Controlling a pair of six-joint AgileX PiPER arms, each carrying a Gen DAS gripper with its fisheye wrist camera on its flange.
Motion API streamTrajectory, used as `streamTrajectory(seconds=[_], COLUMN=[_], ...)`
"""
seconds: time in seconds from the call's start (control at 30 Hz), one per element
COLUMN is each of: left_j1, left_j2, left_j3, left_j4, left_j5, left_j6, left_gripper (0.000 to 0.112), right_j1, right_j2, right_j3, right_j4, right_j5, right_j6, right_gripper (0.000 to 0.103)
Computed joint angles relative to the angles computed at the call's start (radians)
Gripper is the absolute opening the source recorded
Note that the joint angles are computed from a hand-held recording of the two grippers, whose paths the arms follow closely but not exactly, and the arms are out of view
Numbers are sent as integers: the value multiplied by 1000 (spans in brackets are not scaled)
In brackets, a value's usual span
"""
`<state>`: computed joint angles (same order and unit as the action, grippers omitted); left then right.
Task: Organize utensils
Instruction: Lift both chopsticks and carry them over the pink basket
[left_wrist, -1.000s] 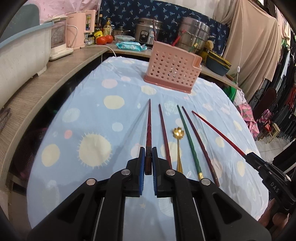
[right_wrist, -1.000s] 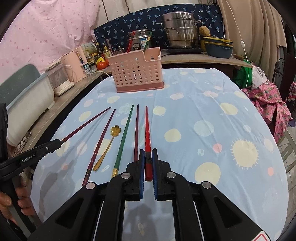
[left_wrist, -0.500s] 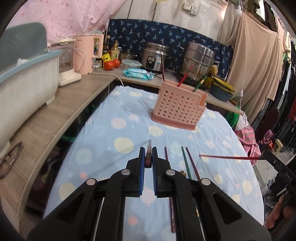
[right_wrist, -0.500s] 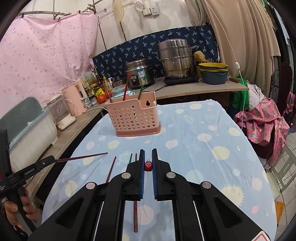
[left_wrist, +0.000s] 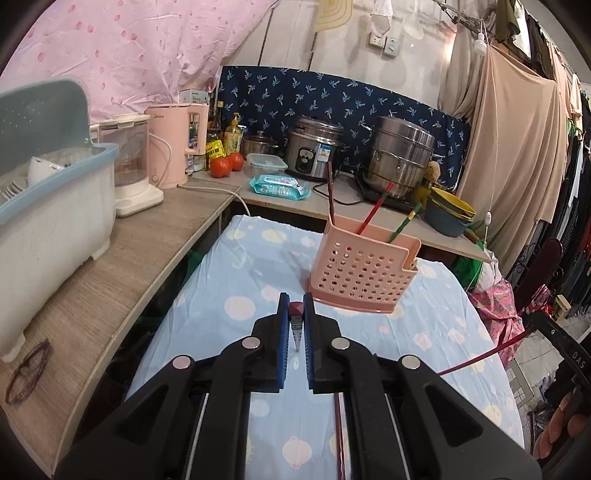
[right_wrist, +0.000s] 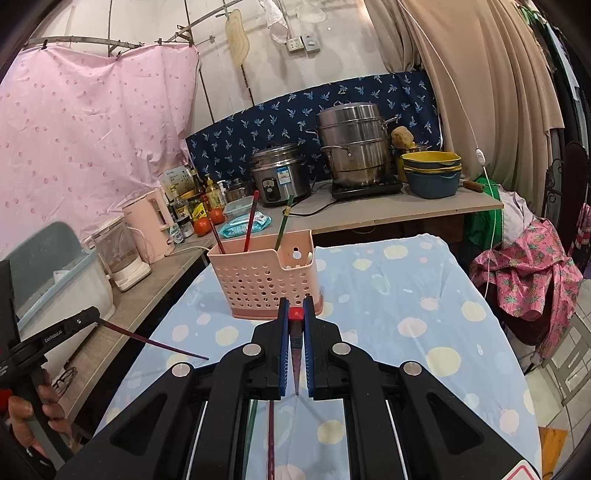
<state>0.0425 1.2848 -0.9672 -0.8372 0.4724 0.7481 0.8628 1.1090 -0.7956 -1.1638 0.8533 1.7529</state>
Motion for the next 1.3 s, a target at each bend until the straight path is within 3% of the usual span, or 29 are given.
streamTrajectory(seconds=[0.17,0.43,0.77,1.07,1.3], left_j1=[-36,-71,-129,-192,-231], left_j2=[49,136,266,476,657], left_j3=[-75,-264,-595,-972,-1194], left_j4=[46,101,215,368,488], left_j5=[-23,4,17,14,50], left_j6=[-52,-130,-286,-474,-585], left_gripper=[7,7,7,7,7], right_j1=[-108,-308,-442,-520,-579], right_j2=[18,59,193,378,518], right_j3=[-40,-148,-385,-660,-810], right_j4=[31,118,122,115,253], right_j5=[-99,-273,-348,-413,-497], right_j6=[-74,-222,-352,-409,-497], right_gripper=[7,7,7,7,7])
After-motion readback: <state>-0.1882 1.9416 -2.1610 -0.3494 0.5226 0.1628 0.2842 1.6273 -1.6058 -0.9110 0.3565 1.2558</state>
